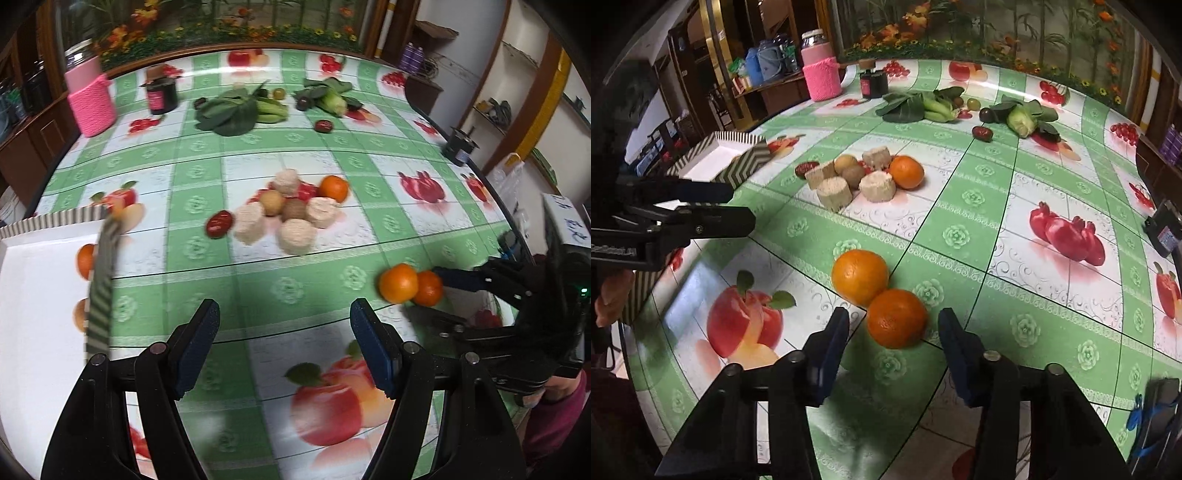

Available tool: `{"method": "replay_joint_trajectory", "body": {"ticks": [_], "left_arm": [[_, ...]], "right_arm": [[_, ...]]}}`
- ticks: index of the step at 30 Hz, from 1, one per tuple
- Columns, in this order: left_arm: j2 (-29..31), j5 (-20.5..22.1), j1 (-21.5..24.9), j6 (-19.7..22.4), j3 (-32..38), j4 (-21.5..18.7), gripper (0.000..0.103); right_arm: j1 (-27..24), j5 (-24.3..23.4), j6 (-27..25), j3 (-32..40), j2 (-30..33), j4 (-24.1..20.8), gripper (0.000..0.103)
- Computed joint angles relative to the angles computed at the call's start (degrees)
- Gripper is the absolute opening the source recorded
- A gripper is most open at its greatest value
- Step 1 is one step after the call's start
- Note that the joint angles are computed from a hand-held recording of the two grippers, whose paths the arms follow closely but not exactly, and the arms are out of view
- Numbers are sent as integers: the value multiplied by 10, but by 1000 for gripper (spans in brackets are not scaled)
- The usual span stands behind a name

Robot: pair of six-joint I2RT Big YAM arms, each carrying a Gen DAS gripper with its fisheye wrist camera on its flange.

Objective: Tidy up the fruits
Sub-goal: 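Grasp an orange with the right tool while the left tool grasps another orange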

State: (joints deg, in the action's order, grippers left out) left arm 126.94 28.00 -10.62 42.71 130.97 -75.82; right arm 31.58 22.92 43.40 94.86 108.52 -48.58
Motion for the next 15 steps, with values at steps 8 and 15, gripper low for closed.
{"method": "replay_joint_trajectory", "body": {"ticks": [8,15], "left_arm": [[-24,13,-22,33,-43,-1,72],[-37,12,-44,55,-76,6,72]], "right_arm": [[-4,6,4,-37,-20,35,33],[-9,21,50,-91,-62,46,34]]}}
